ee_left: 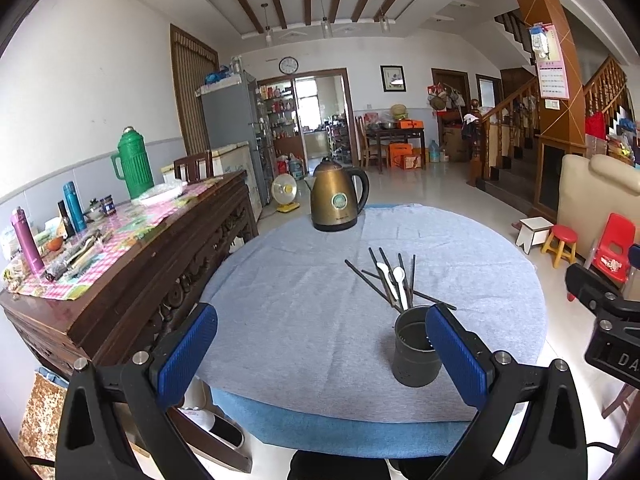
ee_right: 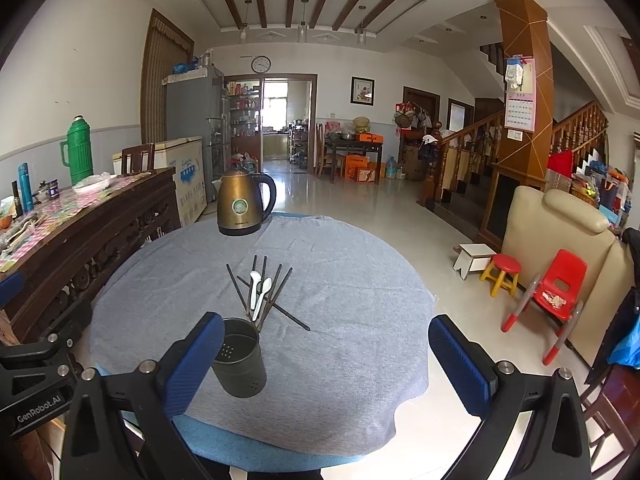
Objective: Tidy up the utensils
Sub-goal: 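Move both tools down toward the pile of dark chopsticks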
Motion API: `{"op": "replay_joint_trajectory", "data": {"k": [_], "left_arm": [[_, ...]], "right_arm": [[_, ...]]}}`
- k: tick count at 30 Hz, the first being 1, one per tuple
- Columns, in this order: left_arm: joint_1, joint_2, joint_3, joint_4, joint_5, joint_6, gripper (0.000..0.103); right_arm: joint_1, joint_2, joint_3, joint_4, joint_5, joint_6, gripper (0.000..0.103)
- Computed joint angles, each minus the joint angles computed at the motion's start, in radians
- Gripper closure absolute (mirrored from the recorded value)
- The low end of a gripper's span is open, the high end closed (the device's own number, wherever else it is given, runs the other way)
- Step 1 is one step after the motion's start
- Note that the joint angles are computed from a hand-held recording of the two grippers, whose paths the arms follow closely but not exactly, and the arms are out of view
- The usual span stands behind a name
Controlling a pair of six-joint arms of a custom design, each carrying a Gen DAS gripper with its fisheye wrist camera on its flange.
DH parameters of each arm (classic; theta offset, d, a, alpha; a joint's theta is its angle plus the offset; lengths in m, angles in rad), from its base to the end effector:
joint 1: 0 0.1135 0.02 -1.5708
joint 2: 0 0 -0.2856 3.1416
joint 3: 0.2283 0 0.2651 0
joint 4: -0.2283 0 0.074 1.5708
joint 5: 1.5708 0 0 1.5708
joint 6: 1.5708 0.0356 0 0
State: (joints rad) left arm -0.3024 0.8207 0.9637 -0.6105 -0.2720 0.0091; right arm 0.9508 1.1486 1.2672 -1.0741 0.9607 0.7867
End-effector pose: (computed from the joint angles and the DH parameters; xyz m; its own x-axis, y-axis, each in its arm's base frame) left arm 0.1642 -0.0412 0.3698 -0.4297 0.1432 -0.8916 0.0618 0.9897 0.1292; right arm 0.1439 0.1513 0.3871 -0.4706 0.0390 -0.8815 0.2008 0.9776 -0.0640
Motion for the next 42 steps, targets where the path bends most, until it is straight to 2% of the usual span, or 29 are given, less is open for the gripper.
{"op": "replay_joint_trajectory", "data": {"k": [8,15,24,26,30,34,36,37,39,42], "left_arm": [[0.087,0.113,0.013,0.026,0.115,0.001,0.0],[0.108,0.203,0.021,0.079,0.135,0.023,0.0],[0.202,0.428,0.142,0.109,0.232,0.054,0.0],[0.242,0.534,0.217,0.091,0.281,0.062,0.0],[0.292,0.756,0.398,0.03,0.333,0.056,0.0],[0.313,0.971,0.608,-0.054,0.392,0.048,0.006],[0.312,1.081,0.73,-0.108,0.41,0.049,0.02],[0.31,1.139,0.799,-0.141,0.423,0.05,0.024],[0.306,1.276,0.974,-0.235,0.448,0.035,0.038],[0.306,1.459,1.251,-0.386,0.509,0.008,0.047]], "right_arm": [[-0.097,0.02,-0.028,0.087,-0.076,-0.087,0.0],[-0.202,0.069,-0.038,0.177,-0.154,-0.174,0.0],[-0.374,0.174,-0.025,0.331,-0.292,-0.339,0.0],[-0.436,0.211,-0.008,0.371,-0.355,-0.385,0.0],[-0.607,0.34,0.075,0.438,-0.592,-0.473,0.0],[-0.757,0.56,0.252,0.434,-0.841,-0.524,0.0],[-0.812,0.689,0.375,0.406,-0.967,-0.518,0.0],[-0.838,0.772,0.46,0.382,-1.031,-0.508,0.0],[-0.864,0.891,0.58,0.36,-1.103,-0.485,0.003],[-0.895,1.12,0.854,0.267,-1.202,-0.425,0.017]]}}
